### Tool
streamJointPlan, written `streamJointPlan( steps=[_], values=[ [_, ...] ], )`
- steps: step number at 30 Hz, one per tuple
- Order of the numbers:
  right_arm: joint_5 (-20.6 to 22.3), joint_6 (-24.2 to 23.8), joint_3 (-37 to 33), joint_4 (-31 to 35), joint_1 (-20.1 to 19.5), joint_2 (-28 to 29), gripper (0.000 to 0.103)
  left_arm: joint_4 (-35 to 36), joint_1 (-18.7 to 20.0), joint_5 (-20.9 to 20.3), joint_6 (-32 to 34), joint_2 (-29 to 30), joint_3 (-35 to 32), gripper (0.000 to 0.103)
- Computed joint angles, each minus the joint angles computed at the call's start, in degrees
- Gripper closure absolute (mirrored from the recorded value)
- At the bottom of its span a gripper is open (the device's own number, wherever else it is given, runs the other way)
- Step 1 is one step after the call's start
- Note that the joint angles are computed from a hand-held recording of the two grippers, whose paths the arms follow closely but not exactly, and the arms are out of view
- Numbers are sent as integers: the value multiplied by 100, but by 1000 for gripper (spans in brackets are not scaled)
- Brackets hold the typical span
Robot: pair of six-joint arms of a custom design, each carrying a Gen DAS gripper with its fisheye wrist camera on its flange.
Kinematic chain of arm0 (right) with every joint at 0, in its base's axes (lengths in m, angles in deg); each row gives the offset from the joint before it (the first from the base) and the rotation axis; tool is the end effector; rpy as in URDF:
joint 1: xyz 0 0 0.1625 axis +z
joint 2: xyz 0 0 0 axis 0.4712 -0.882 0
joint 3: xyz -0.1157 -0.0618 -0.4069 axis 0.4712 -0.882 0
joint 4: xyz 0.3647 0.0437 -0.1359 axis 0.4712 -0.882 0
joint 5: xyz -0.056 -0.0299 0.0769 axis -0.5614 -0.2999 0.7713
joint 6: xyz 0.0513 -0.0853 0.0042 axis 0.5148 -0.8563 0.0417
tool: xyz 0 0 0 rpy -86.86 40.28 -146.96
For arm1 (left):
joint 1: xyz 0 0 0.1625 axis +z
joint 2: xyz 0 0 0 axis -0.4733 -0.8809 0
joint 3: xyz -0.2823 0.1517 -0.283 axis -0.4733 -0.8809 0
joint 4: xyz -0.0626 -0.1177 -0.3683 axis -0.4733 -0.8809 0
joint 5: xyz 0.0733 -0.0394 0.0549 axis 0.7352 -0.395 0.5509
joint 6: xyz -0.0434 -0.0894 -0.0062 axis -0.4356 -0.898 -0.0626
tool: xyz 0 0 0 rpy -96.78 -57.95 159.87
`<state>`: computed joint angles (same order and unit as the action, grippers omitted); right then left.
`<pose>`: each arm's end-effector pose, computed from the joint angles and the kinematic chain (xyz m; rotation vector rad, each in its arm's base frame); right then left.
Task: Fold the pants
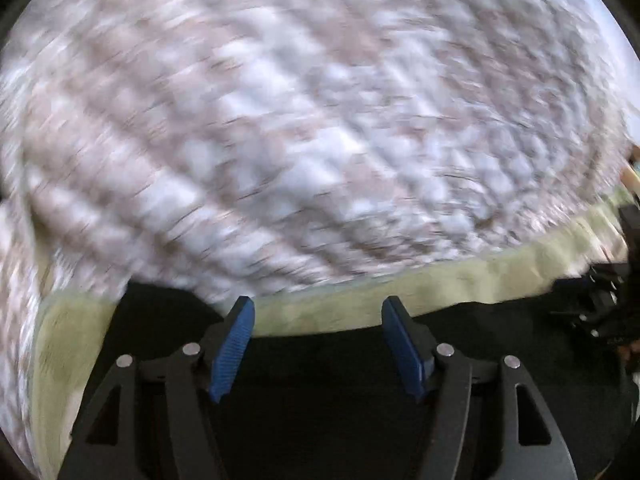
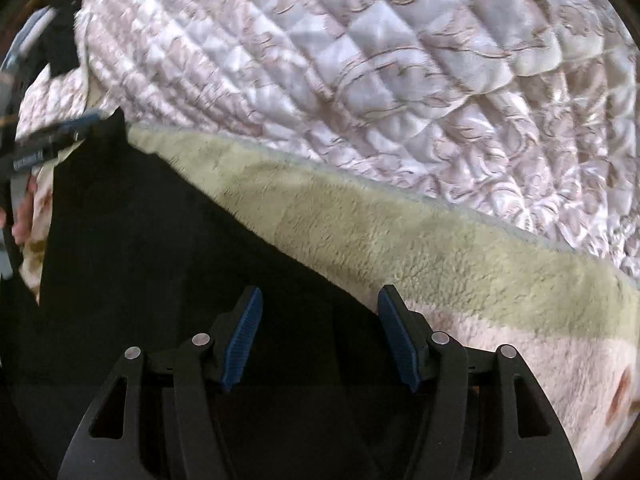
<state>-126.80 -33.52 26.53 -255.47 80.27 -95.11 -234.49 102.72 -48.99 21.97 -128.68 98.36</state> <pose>0.2366 -0.4615 -0.0947 1.0043 -2.3251 0.2267 0.1101 -0.3659 0.3055 0.2501 2.1686 -0.9910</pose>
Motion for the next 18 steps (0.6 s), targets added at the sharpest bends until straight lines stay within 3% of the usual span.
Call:
streamJointPlan(
  steps=[2,5,8,12,13,14,15,16,17,18],
  values=[
    [136,-119,74,86,-22,-77,43,361,118,-165,297,149,-150,34],
    [196,-295,141,177,-63,-134,43,950,447,-86,400,362,-371,34],
    [246,-382,161,296,-97,-178,43,986,696,-296,530,250,-386,29],
    [102,-478,88,279,-67,-68,43,925,799,-224,705,352,-455,21],
    [77,-496,94,244,-51,-51,49,748,758,-103,793,479,-429,21],
    [49,-523,93,174,-39,-30,64,503,696,26,905,631,-363,24],
    [-27,-553,91,50,-11,5,70,461,618,138,938,709,-338,33],
    [-55,-526,86,53,5,-2,84,636,575,114,891,672,-327,40],
    [-37,-502,79,131,16,-35,93,730,520,130,845,648,-304,52],
    [-67,-520,79,140,51,-33,93,851,462,96,829,610,-267,74]
  ],
)
